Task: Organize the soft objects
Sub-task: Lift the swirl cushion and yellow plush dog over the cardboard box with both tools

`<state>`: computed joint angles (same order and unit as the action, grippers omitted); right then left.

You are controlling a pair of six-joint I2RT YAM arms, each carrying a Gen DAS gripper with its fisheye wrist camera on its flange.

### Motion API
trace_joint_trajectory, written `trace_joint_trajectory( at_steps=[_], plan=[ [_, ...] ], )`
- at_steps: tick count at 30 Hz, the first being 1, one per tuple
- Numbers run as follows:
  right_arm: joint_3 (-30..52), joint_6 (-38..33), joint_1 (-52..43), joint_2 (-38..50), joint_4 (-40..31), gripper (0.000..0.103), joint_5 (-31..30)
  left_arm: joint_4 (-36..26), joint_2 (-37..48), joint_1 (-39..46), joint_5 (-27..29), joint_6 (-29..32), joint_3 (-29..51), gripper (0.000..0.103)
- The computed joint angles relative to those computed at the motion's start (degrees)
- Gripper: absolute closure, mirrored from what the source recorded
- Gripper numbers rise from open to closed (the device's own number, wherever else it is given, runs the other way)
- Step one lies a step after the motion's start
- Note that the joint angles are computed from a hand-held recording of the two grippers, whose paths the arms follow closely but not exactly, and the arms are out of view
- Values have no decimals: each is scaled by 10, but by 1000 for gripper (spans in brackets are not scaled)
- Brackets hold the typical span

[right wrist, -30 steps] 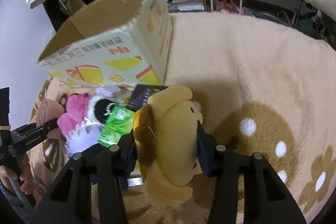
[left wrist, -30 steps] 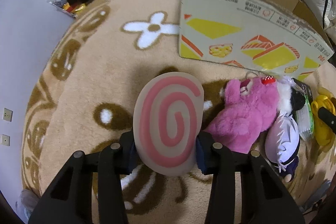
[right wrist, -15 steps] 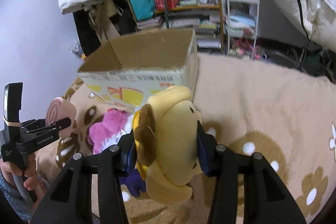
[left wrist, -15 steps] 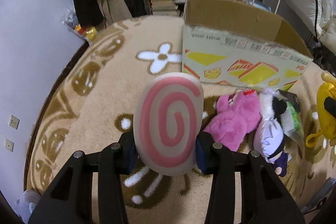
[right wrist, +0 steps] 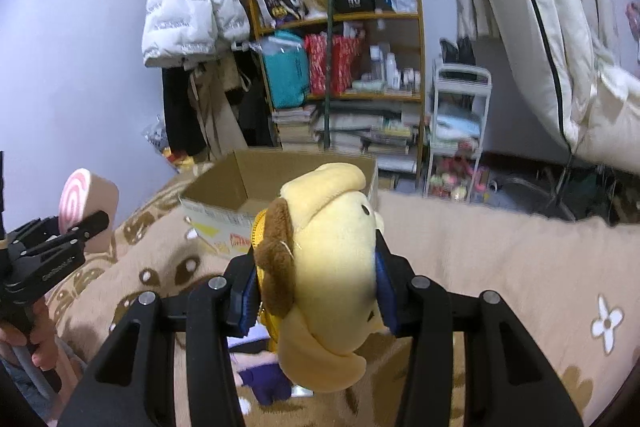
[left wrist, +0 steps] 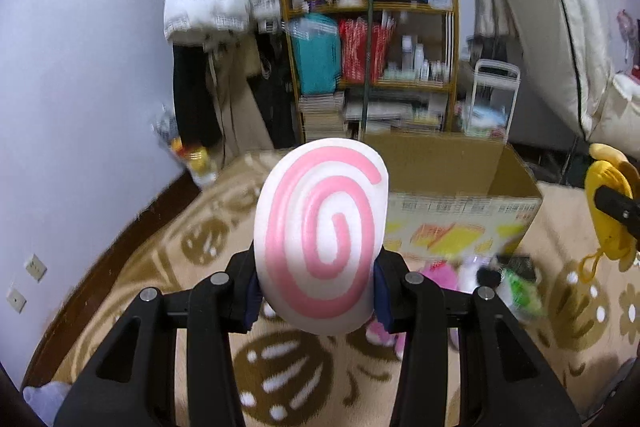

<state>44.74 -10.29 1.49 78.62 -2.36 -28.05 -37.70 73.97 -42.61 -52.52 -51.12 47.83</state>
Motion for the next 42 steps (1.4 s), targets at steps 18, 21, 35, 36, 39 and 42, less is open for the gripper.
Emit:
trace_joint_trajectory(
  at_steps=[18,21,35,36,39,42],
  plan=[
    [83,28,82,11,38,52,36,69,-25,49,-28,164,86,60],
    [98,27,91,31,45,52,42,112,-15,78,-9,212,100,60],
    [162,61,81,124,103,50,32,263,82,134,46,330,124,60],
    [167,65,79,133,105,50,32,267,88,137,52,332,126,60],
    [181,76,77,156,107,50,30,286,107,144,64,336,123,60],
    [193,77,76,178,111,50,29,305,126,151,73,343,122,60]
  ],
)
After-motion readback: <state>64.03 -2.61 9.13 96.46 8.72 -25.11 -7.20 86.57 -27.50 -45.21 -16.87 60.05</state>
